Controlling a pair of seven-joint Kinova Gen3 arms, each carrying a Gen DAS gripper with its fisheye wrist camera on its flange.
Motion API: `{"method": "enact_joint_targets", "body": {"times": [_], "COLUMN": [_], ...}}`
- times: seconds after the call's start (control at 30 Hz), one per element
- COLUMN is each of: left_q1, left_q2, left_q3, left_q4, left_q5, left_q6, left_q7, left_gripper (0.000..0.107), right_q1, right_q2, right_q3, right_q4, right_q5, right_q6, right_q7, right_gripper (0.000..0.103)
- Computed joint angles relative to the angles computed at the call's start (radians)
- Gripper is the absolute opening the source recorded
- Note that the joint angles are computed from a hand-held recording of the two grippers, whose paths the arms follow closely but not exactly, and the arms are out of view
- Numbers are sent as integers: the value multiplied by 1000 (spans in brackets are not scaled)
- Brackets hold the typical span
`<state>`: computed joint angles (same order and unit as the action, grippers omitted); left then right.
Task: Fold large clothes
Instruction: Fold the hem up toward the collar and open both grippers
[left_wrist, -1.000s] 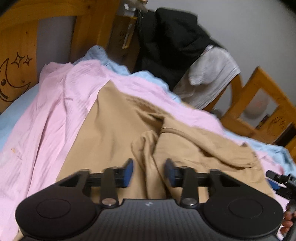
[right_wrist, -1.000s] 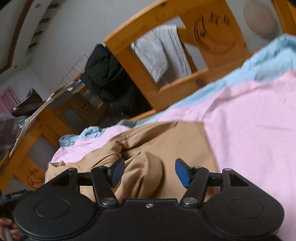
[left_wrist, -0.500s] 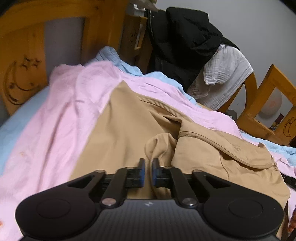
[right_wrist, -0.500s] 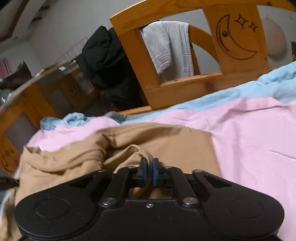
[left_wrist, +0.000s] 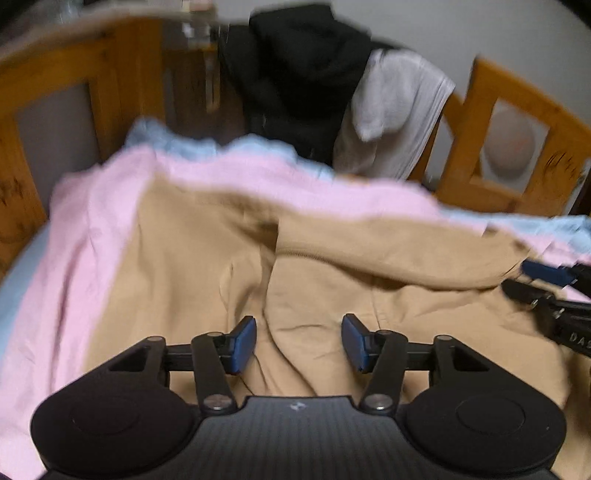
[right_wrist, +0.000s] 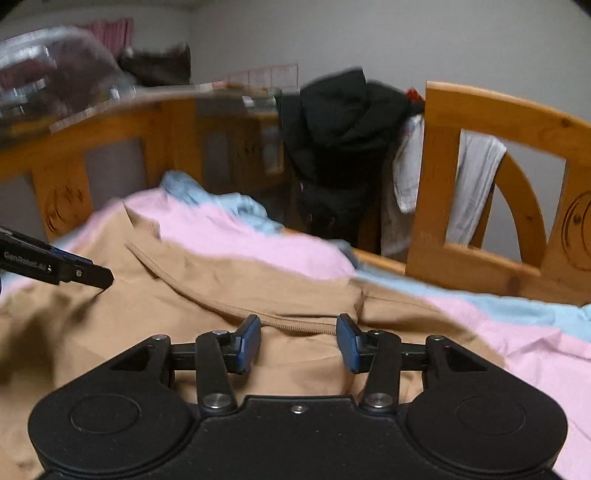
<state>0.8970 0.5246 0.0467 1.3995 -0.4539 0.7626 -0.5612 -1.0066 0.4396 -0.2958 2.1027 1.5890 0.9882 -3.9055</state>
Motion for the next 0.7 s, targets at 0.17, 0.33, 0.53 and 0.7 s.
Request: {"method": "enact_joint_targets", "body": {"times": [0.17, 0.33, 0.53, 0.7], "left_q1": [15, -24, -55, -80], "left_q2": [38, -31, -134, -180], "left_q3": [6, 26, 72, 105], "left_q4": [-51, -11, 37, 5], "left_q5": [-12, 53, 90, 147], "left_q6": [60, 31, 58, 177], "left_q7": [-43, -43, -2, -24], "left_gripper": [59, 68, 87, 97], "right_q1": [14, -54, -160, -153], "right_q2": [55, 18, -2, 19], "right_q3": [4, -18, -57, -47], "right_q4": [20, 65, 42, 16], "right_q5": [11, -1, -105, -193], "right_q6": [-3, 97, 191, 97], "right_q7": [-90, -222, -145, -123], "right_gripper": [50, 49, 55, 55]}}
